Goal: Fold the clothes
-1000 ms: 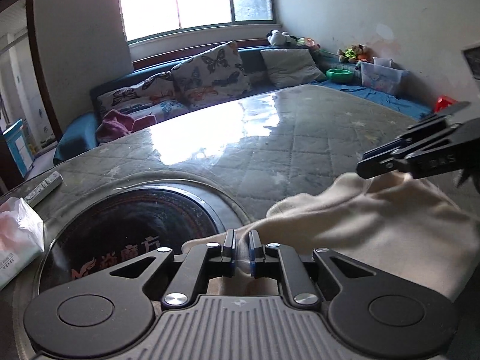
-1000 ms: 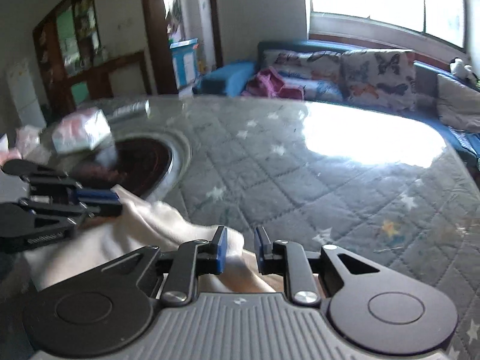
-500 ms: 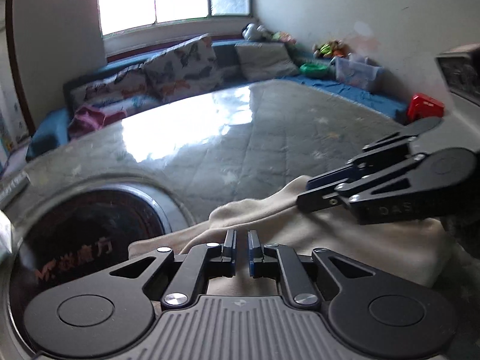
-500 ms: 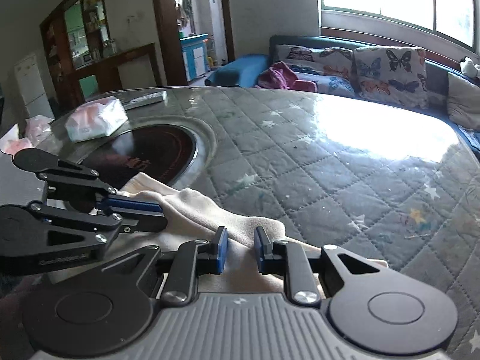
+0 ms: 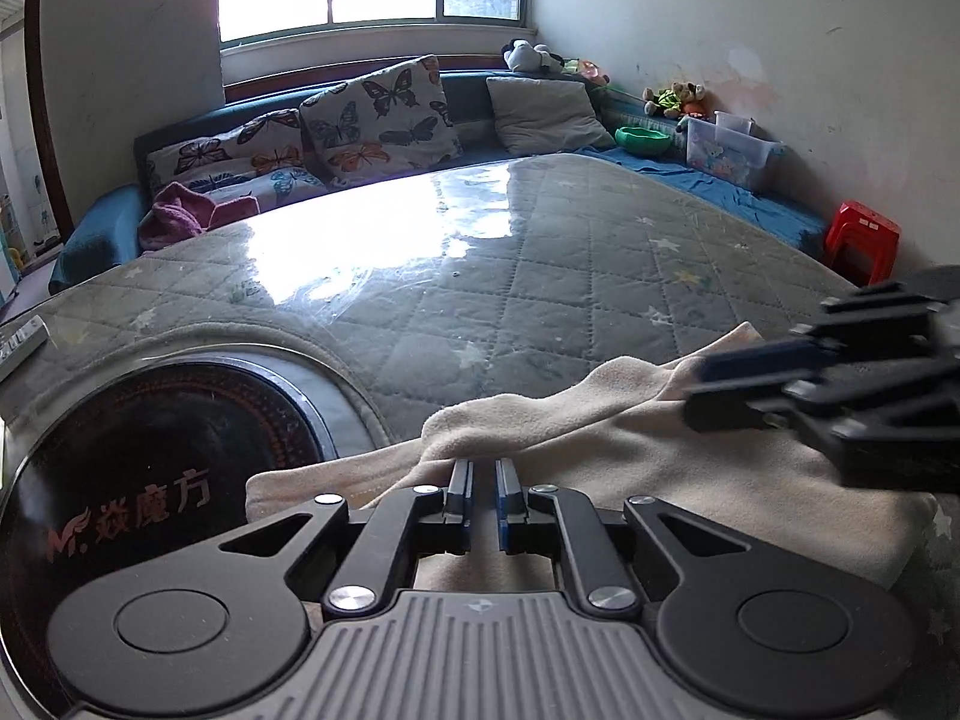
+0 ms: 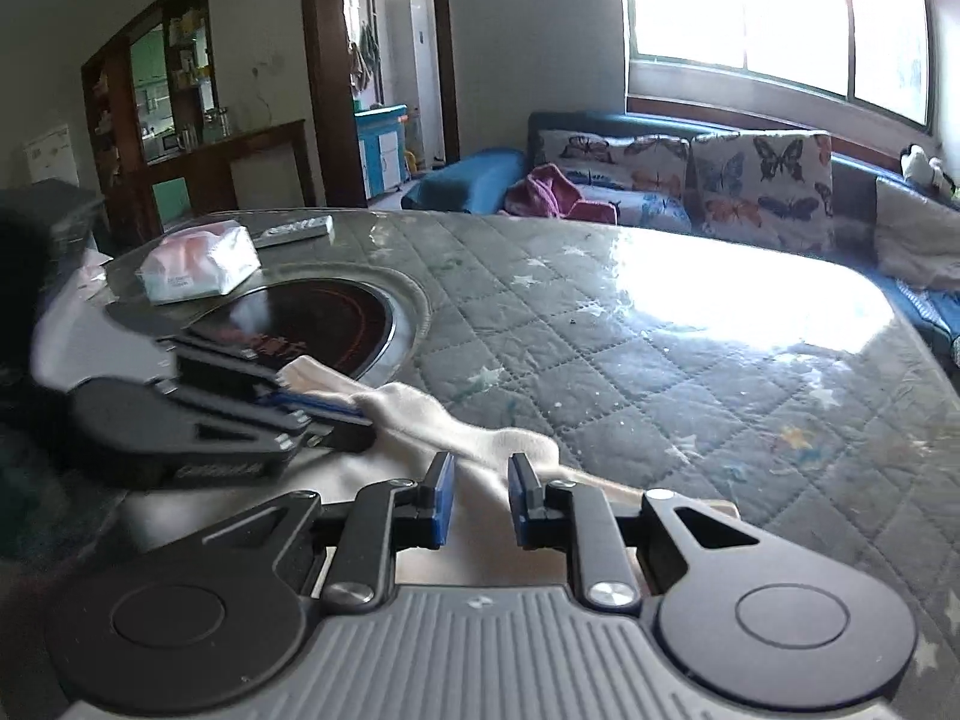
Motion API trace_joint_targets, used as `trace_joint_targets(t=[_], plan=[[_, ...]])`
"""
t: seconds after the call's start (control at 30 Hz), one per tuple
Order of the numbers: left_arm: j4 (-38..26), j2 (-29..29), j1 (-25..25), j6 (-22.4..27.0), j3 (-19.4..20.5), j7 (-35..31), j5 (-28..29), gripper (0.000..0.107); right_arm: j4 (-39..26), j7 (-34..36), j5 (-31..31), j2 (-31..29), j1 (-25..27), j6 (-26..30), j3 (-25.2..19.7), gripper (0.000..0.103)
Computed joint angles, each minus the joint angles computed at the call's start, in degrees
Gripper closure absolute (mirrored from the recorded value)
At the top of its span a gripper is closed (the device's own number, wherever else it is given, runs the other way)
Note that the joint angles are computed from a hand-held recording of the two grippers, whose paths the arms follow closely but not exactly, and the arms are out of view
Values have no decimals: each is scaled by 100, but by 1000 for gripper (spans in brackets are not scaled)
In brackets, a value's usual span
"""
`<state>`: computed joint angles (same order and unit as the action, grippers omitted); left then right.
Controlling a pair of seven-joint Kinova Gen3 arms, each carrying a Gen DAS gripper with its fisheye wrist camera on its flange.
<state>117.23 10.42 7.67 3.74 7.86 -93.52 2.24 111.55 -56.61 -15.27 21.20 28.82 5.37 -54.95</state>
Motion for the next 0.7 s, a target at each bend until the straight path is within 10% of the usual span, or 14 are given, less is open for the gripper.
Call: trace_joint_targets(t=[0.23,0.7], plan=[[-31,26,19,6,-17,14,-20,98,176,-434,35,-87,-253,-120,559,91],[-67,36,456,33,-456,248,-183,98,102,-797,472,7,-70,-266,304,93]])
